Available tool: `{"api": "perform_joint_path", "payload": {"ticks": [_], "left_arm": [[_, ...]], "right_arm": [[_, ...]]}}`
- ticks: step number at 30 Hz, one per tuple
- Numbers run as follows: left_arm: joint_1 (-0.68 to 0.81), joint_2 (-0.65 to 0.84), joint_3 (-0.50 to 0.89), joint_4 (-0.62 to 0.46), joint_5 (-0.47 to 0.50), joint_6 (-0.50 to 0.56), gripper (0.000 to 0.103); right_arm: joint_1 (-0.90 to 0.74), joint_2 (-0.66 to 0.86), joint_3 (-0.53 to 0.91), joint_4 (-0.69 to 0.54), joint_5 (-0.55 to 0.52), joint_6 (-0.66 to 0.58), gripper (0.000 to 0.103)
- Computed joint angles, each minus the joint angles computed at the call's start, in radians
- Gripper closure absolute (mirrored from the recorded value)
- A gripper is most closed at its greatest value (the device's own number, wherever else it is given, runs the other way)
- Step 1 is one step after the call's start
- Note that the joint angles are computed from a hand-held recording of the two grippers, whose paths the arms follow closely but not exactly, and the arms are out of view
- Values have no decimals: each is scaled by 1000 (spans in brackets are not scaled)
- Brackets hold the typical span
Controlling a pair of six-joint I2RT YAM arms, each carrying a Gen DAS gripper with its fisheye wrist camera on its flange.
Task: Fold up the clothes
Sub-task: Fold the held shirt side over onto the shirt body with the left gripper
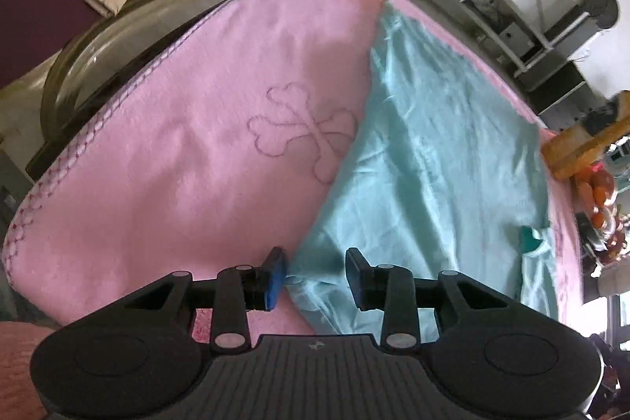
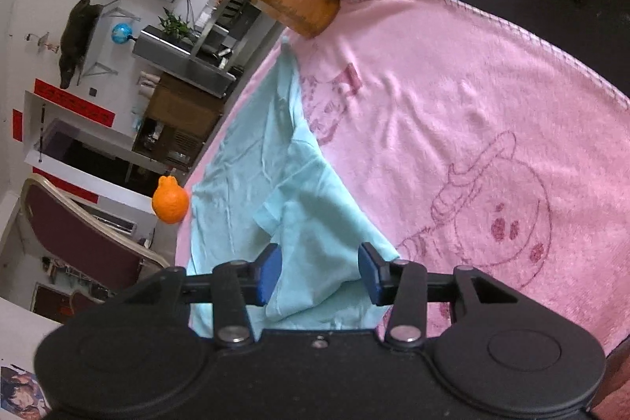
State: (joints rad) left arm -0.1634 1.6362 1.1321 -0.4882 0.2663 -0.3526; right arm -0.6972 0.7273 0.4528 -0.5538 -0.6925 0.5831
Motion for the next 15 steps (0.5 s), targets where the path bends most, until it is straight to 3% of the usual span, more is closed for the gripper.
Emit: {"api": "perform_joint_path", "payload": {"ticks": [2, 4, 12, 13, 15], "left_arm": [[-4, -28, -37, 36, -10, 1, 102], [-29, -65, -72, 57, -91, -3, 103], [-72, -103, -110, 53, -200, 19, 98], [-62, -106, -113, 55, -178, 23, 95], [-43, -105, -113, 58, -131, 28, 79]], "right_arm": [[17, 11, 1, 3, 20, -2, 60], [33, 13, 2, -1, 51, -7, 60], [50, 16, 7, -17, 129, -34, 60], [47, 14, 8, -21, 136, -40, 60], [28, 13, 6, -26, 139, -48, 60]]}}
